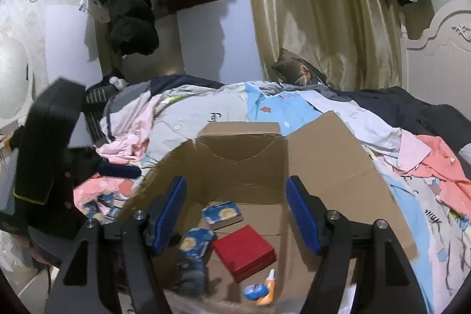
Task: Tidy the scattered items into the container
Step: 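Open the right gripper to drop the blue Doraemon figure into the box, then withdraw both tools from the box back toward the items on the bed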
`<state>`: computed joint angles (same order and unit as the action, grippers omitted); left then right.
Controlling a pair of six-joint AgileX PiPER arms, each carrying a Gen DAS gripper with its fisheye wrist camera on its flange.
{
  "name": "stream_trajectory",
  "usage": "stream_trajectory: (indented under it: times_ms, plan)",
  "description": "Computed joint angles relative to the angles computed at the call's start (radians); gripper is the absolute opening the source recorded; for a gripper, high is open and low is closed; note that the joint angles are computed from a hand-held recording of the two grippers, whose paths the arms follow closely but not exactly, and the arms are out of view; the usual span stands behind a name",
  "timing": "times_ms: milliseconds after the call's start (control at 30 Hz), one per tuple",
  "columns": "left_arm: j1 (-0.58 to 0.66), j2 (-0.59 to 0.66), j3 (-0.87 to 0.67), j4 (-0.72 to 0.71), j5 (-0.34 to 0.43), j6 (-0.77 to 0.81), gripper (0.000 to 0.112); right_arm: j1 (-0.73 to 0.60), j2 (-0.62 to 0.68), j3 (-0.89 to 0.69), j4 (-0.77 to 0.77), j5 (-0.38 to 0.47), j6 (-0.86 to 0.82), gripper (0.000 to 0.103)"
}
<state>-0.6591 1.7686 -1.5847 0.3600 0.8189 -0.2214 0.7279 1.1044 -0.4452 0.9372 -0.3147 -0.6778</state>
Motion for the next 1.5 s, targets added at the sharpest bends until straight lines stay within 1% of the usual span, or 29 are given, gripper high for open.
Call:
stream_trajectory:
  times_ms: [33, 100, 167, 233, 300, 333, 400, 433, 467, 533, 567, 633, 667, 767, 900, 1000, 1033, 1100, 1233, 1333, 1433, 1500]
  plan:
    - [-0.002, -0.026, 0.038, 0.008, -0.009, -0.02, 0.1, 0.034, -0.018, 0.011, 0.07, -0.022, -0.047, 0.066]
    - [0.003, -0.067, 0.096, -0.01, -0.032, -0.032, 0.1, 0.096, -0.047, 0.03, 0.162, -0.059, -0.106, 0.067]
    - [0.012, -0.125, 0.179, -0.034, -0.07, -0.05, 0.1, 0.176, -0.064, 0.035, 0.28, -0.109, -0.188, 0.067]
    - [0.029, -0.189, 0.267, -0.052, -0.118, -0.081, 0.1, 0.305, -0.074, 0.037, 0.422, -0.201, -0.288, 0.068]
    - [0.059, -0.237, 0.321, -0.113, -0.145, -0.063, 0.1, 0.424, -0.069, 0.035, 0.513, -0.3, -0.34, 0.068]
    - [0.086, -0.271, 0.355, -0.171, -0.161, -0.031, 0.1, 0.511, -0.058, 0.025, 0.576, -0.376, -0.369, 0.069]
    - [0.126, -0.328, 0.404, -0.238, -0.178, 0.012, 0.1, 0.617, -0.037, 0.008, 0.635, -0.459, -0.392, 0.071]
    - [0.138, -0.349, 0.418, -0.237, -0.173, 0.012, 0.1, 0.644, -0.026, -0.002, 0.651, -0.48, -0.4, 0.072]
    - [0.145, -0.375, 0.434, -0.224, -0.168, -0.005, 0.1, 0.699, 0.004, -0.026, 0.682, -0.526, -0.416, 0.073]
    - [0.162, -0.429, 0.462, -0.229, -0.154, 0.013, 0.1, 0.759, 0.054, -0.068, 0.722, -0.568, -0.444, 0.073]
    - [0.158, -0.457, 0.481, -0.201, -0.155, -0.006, 0.1, 0.778, 0.078, -0.086, 0.733, -0.576, -0.45, 0.073]
    - [0.145, -0.507, 0.523, -0.086, -0.153, -0.105, 0.1, 0.8, 0.132, -0.13, 0.753, -0.573, -0.46, 0.073]
    - [0.157, -0.533, 0.548, -0.077, -0.149, -0.105, 0.1, 0.804, 0.158, -0.152, 0.764, -0.564, -0.471, 0.073]
    - [0.263, -0.596, 0.609, -0.212, -0.15, 0.041, 0.1, 0.817, 0.217, -0.195, 0.762, -0.539, -0.466, 0.074]
    - [0.358, -0.675, 0.699, -0.212, -0.153, 0.091, 0.1, 0.817, 0.316, -0.266, 0.771, -0.498, -0.481, 0.074]
    - [0.492, -0.717, 0.749, -0.35, -0.149, 0.267, 0.1, 0.814, 0.398, -0.326, 0.762, -0.461, -0.48, 0.074]
    - [0.518, -0.726, 0.762, -0.371, -0.151, 0.297, 0.1, 0.811, 0.419, -0.342, 0.764, -0.449, -0.485, 0.074]
    - [0.595, -0.727, 0.777, -0.443, -0.147, 0.393, 0.1, 0.813, 0.453, -0.372, 0.768, -0.444, -0.492, 0.074]
    - [0.688, -0.738, 0.81, -0.478, -0.154, 0.482, 0.1, 0.796, 0.531, -0.452, 0.774, -0.407, -0.512, 0.074]
    - [0.803, -0.739, 0.83, -0.572, -0.149, 0.619, 0.1, 0.787, 0.573, -0.494, 0.778, -0.389, -0.535, 0.074]
    - [0.9, -0.712, 0.838, -0.64, -0.154, 0.722, 0.1, 0.762, 0.608, -0.537, 0.788, -0.344, -0.572, 0.074]
    - [0.941, -0.692, 0.846, -0.673, -0.162, 0.777, 0.1, 0.739, 0.644, -0.58, 0.805, -0.308, -0.612, 0.075]
